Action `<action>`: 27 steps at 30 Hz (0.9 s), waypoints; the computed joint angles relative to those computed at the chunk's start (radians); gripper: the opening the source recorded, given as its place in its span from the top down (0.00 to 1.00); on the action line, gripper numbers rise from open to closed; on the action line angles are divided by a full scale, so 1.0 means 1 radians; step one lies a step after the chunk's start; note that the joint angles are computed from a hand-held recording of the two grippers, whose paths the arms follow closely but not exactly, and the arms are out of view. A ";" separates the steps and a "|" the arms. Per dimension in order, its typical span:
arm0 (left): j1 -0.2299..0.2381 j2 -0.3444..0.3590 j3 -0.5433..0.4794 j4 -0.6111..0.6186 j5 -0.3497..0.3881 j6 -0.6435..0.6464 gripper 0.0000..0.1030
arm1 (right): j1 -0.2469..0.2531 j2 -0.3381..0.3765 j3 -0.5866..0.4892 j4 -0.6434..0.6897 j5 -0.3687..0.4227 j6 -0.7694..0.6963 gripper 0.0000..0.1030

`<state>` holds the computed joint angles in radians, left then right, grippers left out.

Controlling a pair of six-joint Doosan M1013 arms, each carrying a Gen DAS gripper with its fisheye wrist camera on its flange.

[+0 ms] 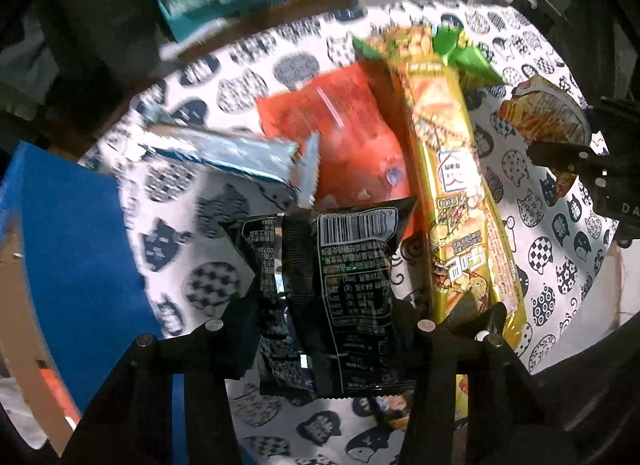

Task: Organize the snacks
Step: 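Carry both packets over the cardboard box and release them inside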

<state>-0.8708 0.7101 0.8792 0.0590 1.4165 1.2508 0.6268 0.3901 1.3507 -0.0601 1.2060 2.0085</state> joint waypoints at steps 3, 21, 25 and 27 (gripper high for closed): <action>-0.008 -0.023 0.008 0.046 -0.019 0.004 0.50 | 0.010 0.002 -0.026 -0.014 0.012 0.011 0.51; -0.005 -0.189 0.132 0.212 -0.166 -0.008 0.50 | 0.073 0.023 -0.155 -0.049 -0.048 -0.006 0.52; 0.002 -0.224 0.162 0.238 -0.186 -0.026 0.50 | 0.098 0.053 -0.218 -0.038 -0.038 -0.037 0.52; 0.008 -0.246 0.185 0.246 -0.199 -0.043 0.50 | 0.109 0.070 -0.251 -0.036 -0.029 -0.053 0.52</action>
